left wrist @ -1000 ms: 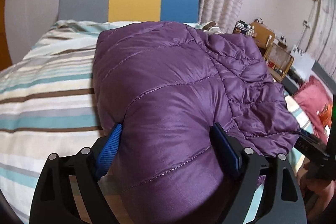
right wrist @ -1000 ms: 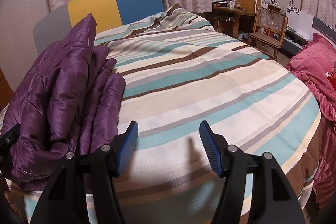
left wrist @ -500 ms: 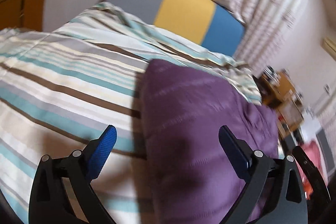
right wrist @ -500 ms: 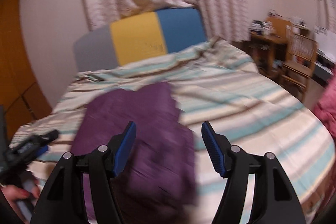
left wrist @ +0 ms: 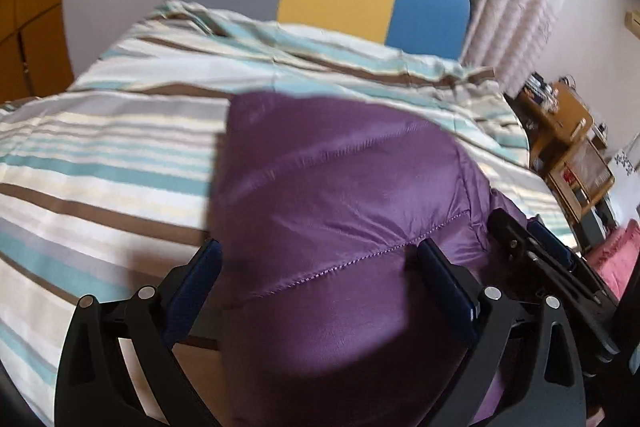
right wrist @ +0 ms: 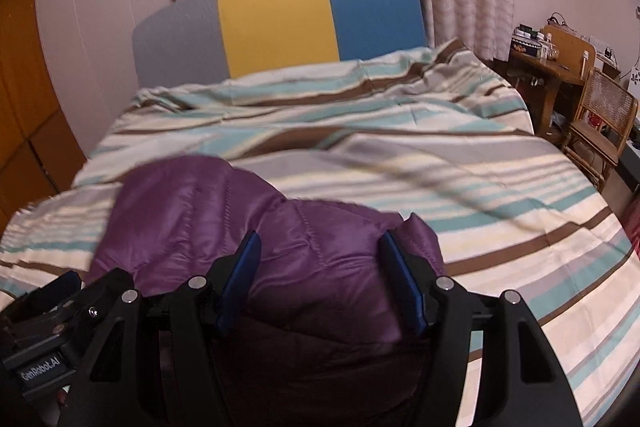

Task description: Fold large clothes

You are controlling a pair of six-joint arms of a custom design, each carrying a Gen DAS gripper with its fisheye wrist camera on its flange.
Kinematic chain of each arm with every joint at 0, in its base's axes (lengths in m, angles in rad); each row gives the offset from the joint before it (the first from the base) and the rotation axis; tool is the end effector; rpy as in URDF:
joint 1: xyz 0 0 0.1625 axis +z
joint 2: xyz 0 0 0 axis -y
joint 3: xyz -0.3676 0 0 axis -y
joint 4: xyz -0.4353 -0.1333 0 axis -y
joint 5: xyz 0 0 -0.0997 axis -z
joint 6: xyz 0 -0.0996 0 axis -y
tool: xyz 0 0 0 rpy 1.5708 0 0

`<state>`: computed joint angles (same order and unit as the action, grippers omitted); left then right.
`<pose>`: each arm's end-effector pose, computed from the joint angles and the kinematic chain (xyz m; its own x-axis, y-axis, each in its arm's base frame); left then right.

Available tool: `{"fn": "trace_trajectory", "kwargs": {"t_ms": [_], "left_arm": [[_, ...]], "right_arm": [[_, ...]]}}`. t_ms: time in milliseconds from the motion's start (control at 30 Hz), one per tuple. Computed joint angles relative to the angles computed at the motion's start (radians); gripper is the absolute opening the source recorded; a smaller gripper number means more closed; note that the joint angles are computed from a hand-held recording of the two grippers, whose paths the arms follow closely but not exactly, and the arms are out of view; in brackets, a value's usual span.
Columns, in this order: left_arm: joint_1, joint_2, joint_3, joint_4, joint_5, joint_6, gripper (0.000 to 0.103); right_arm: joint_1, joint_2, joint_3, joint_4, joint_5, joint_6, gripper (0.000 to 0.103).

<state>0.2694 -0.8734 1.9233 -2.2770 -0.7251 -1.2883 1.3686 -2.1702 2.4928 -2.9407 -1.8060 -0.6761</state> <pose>-0.4501 -0.3399 -0.0291 -0.8530 -0.0437 -0.5200 0.3169 0.7483 -0.5828 0.0397 -0.3544 0.3659 -0.7743 0.0001 0.6328 -0.4925 0.6279 -0.6027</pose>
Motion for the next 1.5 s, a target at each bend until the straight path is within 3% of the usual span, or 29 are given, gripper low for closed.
{"fn": "trace_trajectory", "kwargs": {"t_ms": [167, 367, 533, 733, 833, 933, 1000, 1067, 1167, 1500], "left_arm": [[0.019, 0.048, -0.017, -0.022, -0.009, 0.030, 0.100], [0.054, 0.097, -0.052, -0.018, -0.035, 0.064, 0.100], [0.064, 0.129, -0.073, 0.008, -0.021, 0.065, 0.100], [0.053, 0.112, -0.067, 0.018, -0.023, 0.055, 0.100], [0.063, 0.097, -0.103, 0.074, -0.067, 0.055, 0.100], [0.072, 0.088, -0.136, 0.115, -0.027, 0.050, 0.100], [0.093, 0.110, -0.200, 0.221, 0.014, 0.033, 0.100], [0.127, 0.137, -0.247, 0.257, -0.003, 0.061, 0.100], [0.175, 0.163, -0.261, 0.208, -0.054, 0.112, 0.100], [0.191, 0.207, -0.262, 0.184, -0.012, 0.159, 0.100]], "right_arm": [[-0.096, 0.011, 0.023, -0.042, 0.052, -0.076, 0.062], [-0.148, 0.079, -0.010, -0.015, 0.074, -0.049, 0.063], [-0.147, 0.135, -0.023, -0.056, 0.045, -0.044, 0.063], [-0.156, 0.125, -0.018, -0.056, 0.066, -0.045, 0.064], [-0.171, 0.107, -0.012, -0.049, 0.093, -0.039, 0.064], [-0.168, 0.097, -0.003, -0.065, 0.093, -0.032, 0.065], [-0.168, 0.092, 0.004, -0.080, 0.093, -0.031, 0.065], [-0.174, 0.085, 0.006, -0.076, 0.103, -0.024, 0.065], [-0.176, 0.085, -0.002, -0.058, 0.106, -0.006, 0.066], [-0.170, 0.107, -0.009, -0.056, 0.095, 0.012, 0.066]]}}
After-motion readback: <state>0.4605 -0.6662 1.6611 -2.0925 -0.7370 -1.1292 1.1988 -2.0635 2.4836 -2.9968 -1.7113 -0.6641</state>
